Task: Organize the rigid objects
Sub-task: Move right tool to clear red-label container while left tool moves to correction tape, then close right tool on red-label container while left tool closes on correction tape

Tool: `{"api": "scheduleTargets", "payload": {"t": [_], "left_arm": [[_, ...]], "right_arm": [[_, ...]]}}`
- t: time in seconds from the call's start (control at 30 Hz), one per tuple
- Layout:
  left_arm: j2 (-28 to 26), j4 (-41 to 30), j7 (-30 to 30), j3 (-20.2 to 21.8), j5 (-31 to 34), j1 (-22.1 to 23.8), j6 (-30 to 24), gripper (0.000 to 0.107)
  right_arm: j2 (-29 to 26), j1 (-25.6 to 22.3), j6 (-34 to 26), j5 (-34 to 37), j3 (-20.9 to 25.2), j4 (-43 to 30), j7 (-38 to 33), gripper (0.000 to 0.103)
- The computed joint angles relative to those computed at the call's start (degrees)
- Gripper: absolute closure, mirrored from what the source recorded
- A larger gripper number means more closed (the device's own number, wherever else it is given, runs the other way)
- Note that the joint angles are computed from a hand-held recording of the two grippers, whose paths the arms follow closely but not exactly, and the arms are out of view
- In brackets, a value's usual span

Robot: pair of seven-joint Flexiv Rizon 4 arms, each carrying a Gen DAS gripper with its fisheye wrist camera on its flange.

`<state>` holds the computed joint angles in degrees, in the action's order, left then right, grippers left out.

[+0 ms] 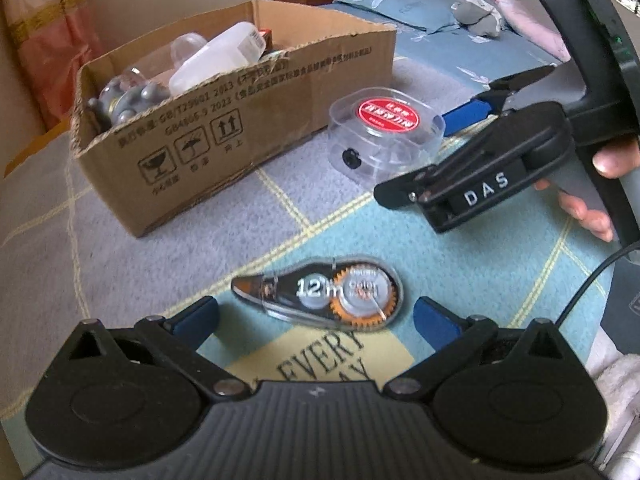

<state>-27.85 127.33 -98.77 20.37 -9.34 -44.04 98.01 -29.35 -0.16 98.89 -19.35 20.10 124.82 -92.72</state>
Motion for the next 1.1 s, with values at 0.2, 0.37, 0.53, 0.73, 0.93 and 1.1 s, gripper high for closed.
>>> {"api": "scheduleTargets", "payload": {"t": [0.2, 0.37, 0.53, 0.73, 0.93, 1.1], "left_arm": [[-0.2, -0.3, 2.0, -2.6, 0.1, 2.9, 0.9, 0.005], [-0.2, 0.1, 0.9, 0.3, -1.6, -0.5, 1.2, 0.017], [-1.3, 0.1, -2.9, 7.3, -4.5, -7.1, -0.1, 0.017], [-2.5, -0.8, -9.5, 14.6, -4.3, -12.8, -3.9, 0.017], [-2.5, -1.5, -12.8, 14.9, -0.3, -11.9, -4.2, 0.017], [-2.6, -2.1, -15.2, 14.9, 2.6, -11.2, -4.3, 0.017]], "right_arm": [[0.0, -0.3, 0.0, 0.1, 0.3, 0.0, -0.2, 0.000], [-0.6, -0.1, 1.0, -0.2, 0.0, -0.2, -0.4, 0.000], [-0.7, 0.0, 1.2, -0.7, -0.1, -0.3, 0.0, 0.000], [-0.9, 0.2, 1.9, -1.1, -0.5, -0.2, 0.4, 0.000], [-0.8, 2.2, 2.2, -1.0, -2.4, -0.2, 1.7, 0.000], [-0.8, 5.0, 1.4, -0.5, -4.2, -1.1, 2.8, 0.000]]}}
